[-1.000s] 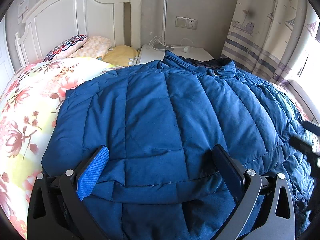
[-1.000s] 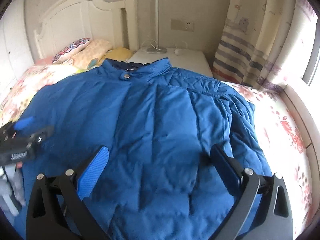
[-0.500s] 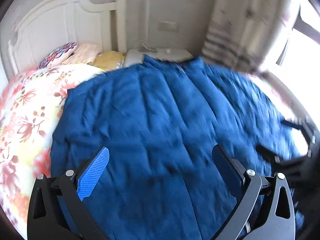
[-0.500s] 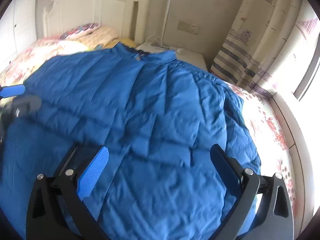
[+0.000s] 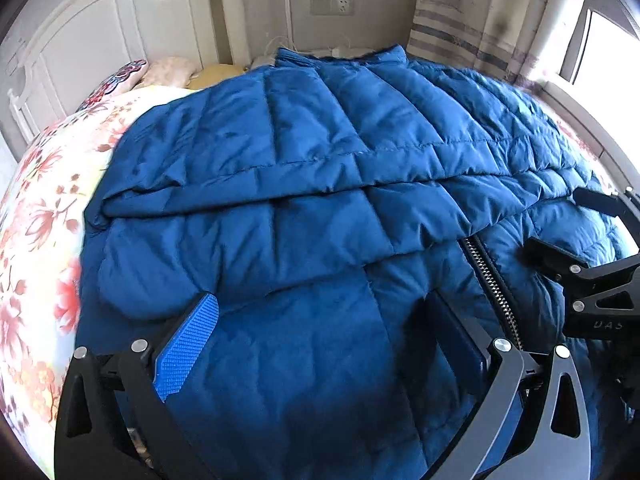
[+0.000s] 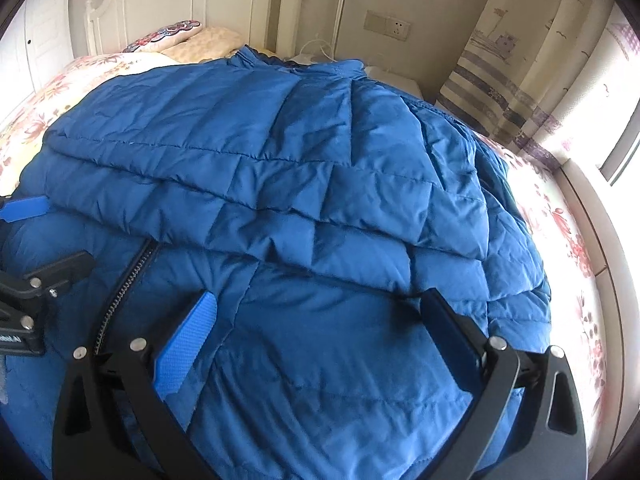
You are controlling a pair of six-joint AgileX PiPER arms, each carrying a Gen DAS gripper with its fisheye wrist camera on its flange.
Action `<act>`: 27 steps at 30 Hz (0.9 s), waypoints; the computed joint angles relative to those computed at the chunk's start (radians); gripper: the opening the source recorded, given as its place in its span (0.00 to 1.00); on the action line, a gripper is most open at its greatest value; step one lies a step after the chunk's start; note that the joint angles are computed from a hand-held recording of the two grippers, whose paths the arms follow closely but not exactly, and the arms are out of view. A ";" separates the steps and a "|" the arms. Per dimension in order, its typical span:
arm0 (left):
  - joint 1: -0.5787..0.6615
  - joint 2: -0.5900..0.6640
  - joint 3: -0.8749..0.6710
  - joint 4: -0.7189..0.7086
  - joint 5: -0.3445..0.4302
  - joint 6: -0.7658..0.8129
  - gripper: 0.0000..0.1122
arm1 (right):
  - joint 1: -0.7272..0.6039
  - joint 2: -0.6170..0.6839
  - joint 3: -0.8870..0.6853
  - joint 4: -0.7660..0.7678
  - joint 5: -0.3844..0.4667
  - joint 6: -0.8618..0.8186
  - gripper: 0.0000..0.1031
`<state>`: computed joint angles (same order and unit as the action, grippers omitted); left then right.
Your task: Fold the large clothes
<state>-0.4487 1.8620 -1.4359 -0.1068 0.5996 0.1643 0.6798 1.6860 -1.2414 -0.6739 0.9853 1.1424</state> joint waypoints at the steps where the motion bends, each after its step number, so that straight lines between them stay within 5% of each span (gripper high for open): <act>1: 0.012 -0.030 0.038 -0.001 -0.016 -0.002 0.88 | 0.001 -0.009 0.004 0.007 0.007 -0.005 0.97; 7: 0.124 -0.100 0.142 0.070 -0.048 -0.046 0.88 | 0.046 -0.171 0.147 0.000 0.064 0.083 0.98; 11: 0.214 -0.057 0.087 -0.135 0.030 0.076 0.88 | -0.097 -0.310 0.341 0.127 -0.167 0.050 0.98; 16: 0.155 -0.052 0.080 0.037 0.017 -0.076 0.88 | -0.074 -0.274 0.306 0.105 -0.114 0.051 0.97; 18: 0.152 -0.097 0.120 0.118 -0.002 -0.174 0.88 | -0.014 -0.273 0.286 0.055 -0.018 0.153 0.97; 23: 0.051 -0.292 0.288 0.027 -0.034 -0.106 0.88 | 0.220 -0.272 0.198 0.022 0.059 0.192 0.97; 27: -0.125 -0.270 0.375 0.366 -0.096 -0.334 0.88 | 0.275 -0.120 0.132 0.074 0.029 0.085 0.97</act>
<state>-0.5735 1.5918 -1.0611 0.2596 0.5035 -0.1697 0.9552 1.5659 -1.1098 -0.5994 1.0141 1.2274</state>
